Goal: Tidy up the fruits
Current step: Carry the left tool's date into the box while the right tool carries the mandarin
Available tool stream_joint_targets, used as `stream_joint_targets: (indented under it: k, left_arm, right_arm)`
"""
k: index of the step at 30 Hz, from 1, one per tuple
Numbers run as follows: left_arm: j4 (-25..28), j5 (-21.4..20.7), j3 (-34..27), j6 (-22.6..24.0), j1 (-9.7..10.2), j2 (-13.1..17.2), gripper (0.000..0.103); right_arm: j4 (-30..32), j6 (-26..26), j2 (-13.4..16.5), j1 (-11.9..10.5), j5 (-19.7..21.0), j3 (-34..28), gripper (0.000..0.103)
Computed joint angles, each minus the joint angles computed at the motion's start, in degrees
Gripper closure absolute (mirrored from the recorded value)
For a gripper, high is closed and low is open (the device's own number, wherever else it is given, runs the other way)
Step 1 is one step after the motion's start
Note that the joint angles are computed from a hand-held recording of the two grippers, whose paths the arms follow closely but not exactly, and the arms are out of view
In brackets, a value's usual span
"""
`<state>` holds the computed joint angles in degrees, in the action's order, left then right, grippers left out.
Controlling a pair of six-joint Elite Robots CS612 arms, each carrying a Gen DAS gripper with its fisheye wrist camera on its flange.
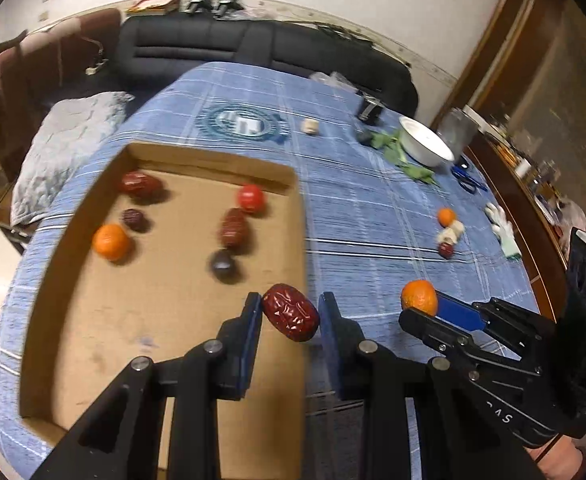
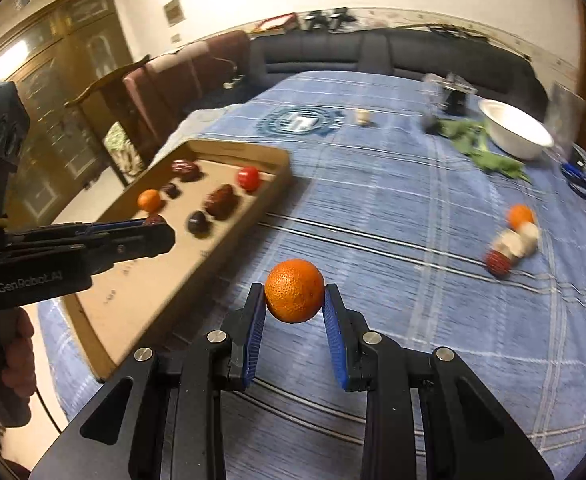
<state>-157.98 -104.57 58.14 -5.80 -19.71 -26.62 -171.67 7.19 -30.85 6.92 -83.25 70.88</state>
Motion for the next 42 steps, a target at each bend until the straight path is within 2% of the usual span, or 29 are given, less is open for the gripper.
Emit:
stream_joint_targets:
  k: [12, 19, 26, 42]
  left_arm:
    - [0.47, 4.39, -2.23, -2.34, 3.23, 1.47, 0.071]
    - [3.93, 4.92, -5.21, -2.28, 4.26, 3.39, 0.071]
    - [7.63, 4.30, -8.46, -0.01, 4.31, 5.25, 0.071]
    - [12.64, 4.25, -13.35, 1.97, 4.29, 7.85, 0.071]
  right_arm:
    - [6.06, -2.16, 4.41, 2.50, 3.46, -9.96, 0.075]
    - [10.13, -4.15, 7.06, 3.76, 3.98, -15.35, 0.075]
    - [15.46, -4.26, 9.89, 4.43, 3.72, -20.20, 0.075]
    - [19.93, -2.63, 12.43, 4.45, 2.93, -24.69, 0.075]
